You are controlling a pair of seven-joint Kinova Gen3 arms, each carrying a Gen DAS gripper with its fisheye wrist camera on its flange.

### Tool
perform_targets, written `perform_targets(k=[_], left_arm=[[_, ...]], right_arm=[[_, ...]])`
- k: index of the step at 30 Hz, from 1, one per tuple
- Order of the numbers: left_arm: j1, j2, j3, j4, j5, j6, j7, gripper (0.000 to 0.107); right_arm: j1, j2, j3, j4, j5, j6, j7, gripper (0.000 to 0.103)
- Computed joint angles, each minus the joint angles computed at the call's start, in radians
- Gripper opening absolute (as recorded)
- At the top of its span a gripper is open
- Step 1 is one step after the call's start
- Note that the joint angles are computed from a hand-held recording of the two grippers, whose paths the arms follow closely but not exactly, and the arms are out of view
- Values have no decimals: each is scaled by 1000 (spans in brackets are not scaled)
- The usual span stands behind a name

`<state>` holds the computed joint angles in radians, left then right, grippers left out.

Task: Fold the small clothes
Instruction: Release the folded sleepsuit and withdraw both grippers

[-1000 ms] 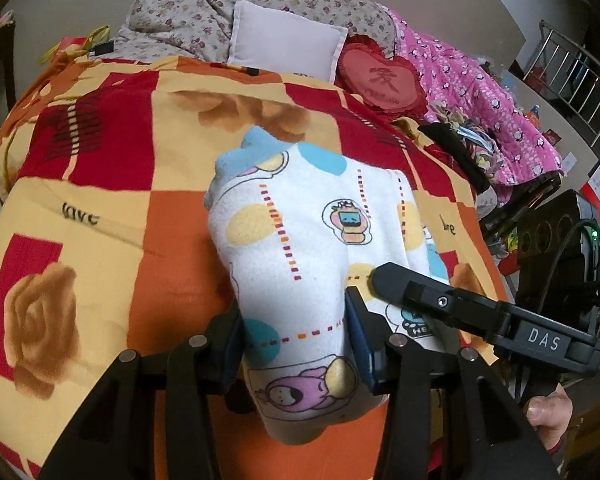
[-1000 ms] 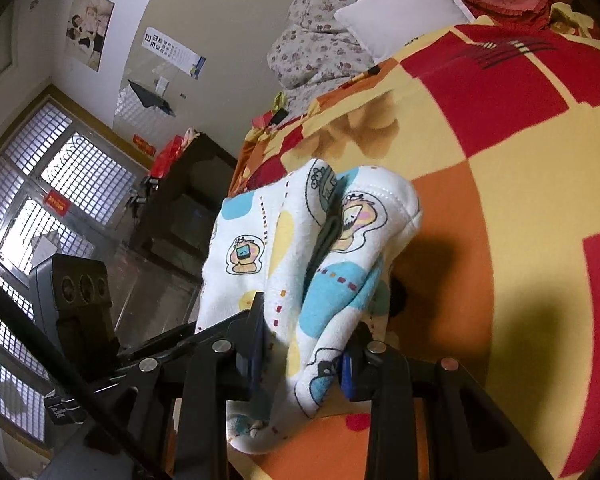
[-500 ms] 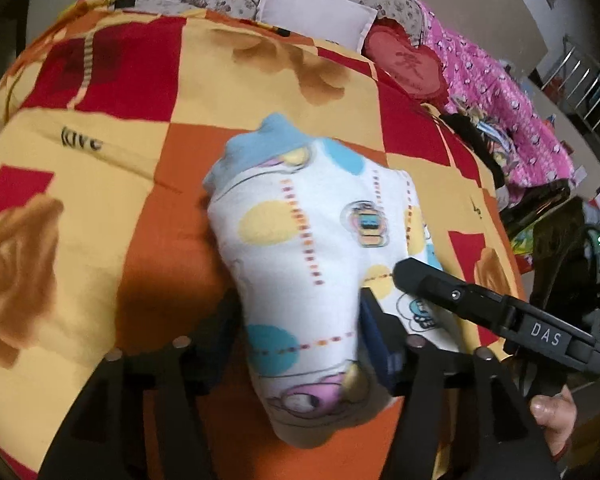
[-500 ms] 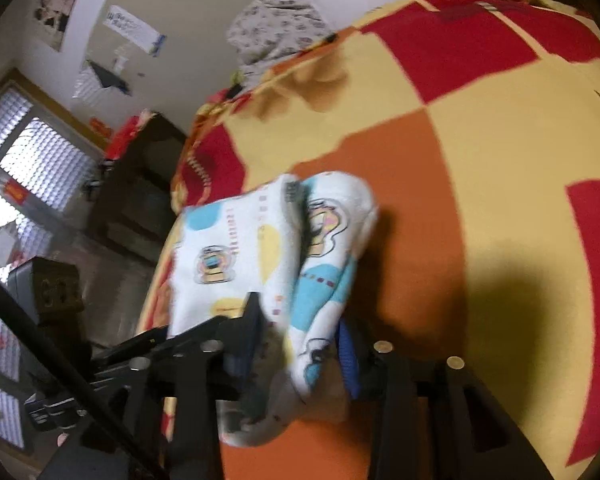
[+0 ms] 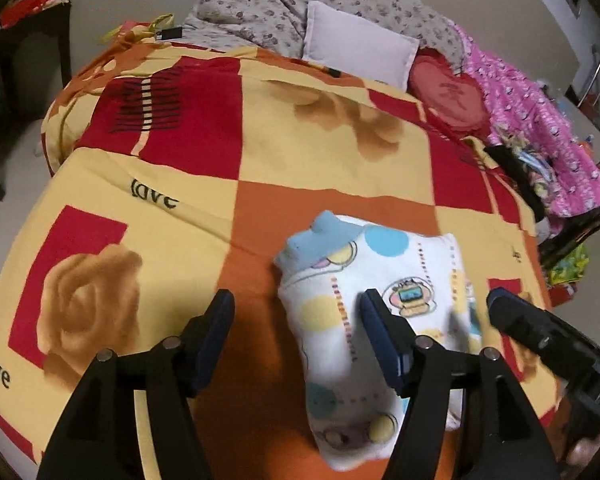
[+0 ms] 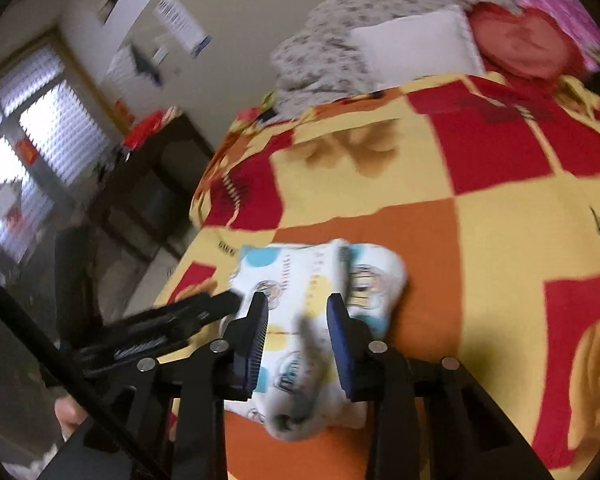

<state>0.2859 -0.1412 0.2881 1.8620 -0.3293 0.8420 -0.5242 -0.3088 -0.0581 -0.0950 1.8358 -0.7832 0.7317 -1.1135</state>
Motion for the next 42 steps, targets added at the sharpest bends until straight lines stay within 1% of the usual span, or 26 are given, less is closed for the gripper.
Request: perform_targets(k=[2,3,4,6,8,9,11,13,14,17,20,22,23,24,25,26,28,30,31,32,33,35,39,40,41,42], left_arm=[[2,29,16,-17,-33,18,17,65],[8,45,24,-27,-59,34,33,65],[18,54,23,-32,-74,41,43,65],[43,89,27,-52,-122,67,62,66],[72,110,15,-59,-151,79,77,67],[86,118,10,-59,-168,81,90,67],[107,120,-4,-53,-185,76,106,70],[119,121,-14,-50,-190,77,114,72],[123,121,-18,-50,-192,79,116,72],[138,122,-18,-54,-207,97,131,72],[148,121,-19,-56,-211,109,140,72],[148,114,-22,-50,-204,104,143,72],[148,113,-21,-49,-204,104,145,72],[149,112,-20,-48,-206,105,149,72],[150,112,-18,-48,-208,107,153,72],[151,111,-16,-48,-209,109,156,72],[153,111,-13,-48,-215,115,161,72],[151,108,-16,-43,-211,105,159,73],[150,106,-16,-40,-211,103,161,76],[149,103,-16,-36,-213,101,166,78],[149,100,-13,-31,-221,99,176,78],[149,97,-7,-28,-228,105,188,78],[152,80,10,-28,-245,127,215,78],[153,77,15,-30,-248,137,221,78],[153,68,16,-32,-240,151,221,78],[151,54,15,-26,-228,148,218,78]], right_arm=[[10,15,-57,-9,81,-36,-53,32],[-3,32,-63,-16,122,-46,-84,32],[-29,47,-51,-28,163,-43,-124,32],[-52,69,-54,-37,243,-56,-198,32],[-93,95,-23,-37,293,-63,-223,32],[-86,114,-27,-41,293,-52,-227,33],[-19,129,-78,-32,245,-63,-219,33],[9,129,-86,-27,205,-54,-175,33],[-5,130,-71,-29,207,-50,-174,33],[-4,106,-69,-28,214,-46,-190,33],[-14,36,-65,-3,238,-70,-212,34],[-26,-18,-53,15,235,-69,-189,34],[-28,-28,-58,15,232,-70,-186,34],[-46,-47,-44,23,221,-64,-168,34],[-60,-51,-35,24,221,-56,-160,34],[-65,-52,-45,22,237,-40,-162,34],[-78,-47,-64,29,289,-47,-200,34],[-92,-27,-70,42,318,-53,-234,34],[-95,-20,-74,48,337,-56,-255,34],[-87,-4,-98,57,365,-57,-283,34],[-91,1,-102,70,377,-71,-297,34],[-108,-13,-80,94,352,-100,-286,34],[-101,-34,-52,77,301,-71,-252,34],[-114,-42,-41,77,308,-75,-259,35],[-109,-55,-49,75,330,-87,-278,36],[-92,-62,-74,70,369,-99,-314,39]])
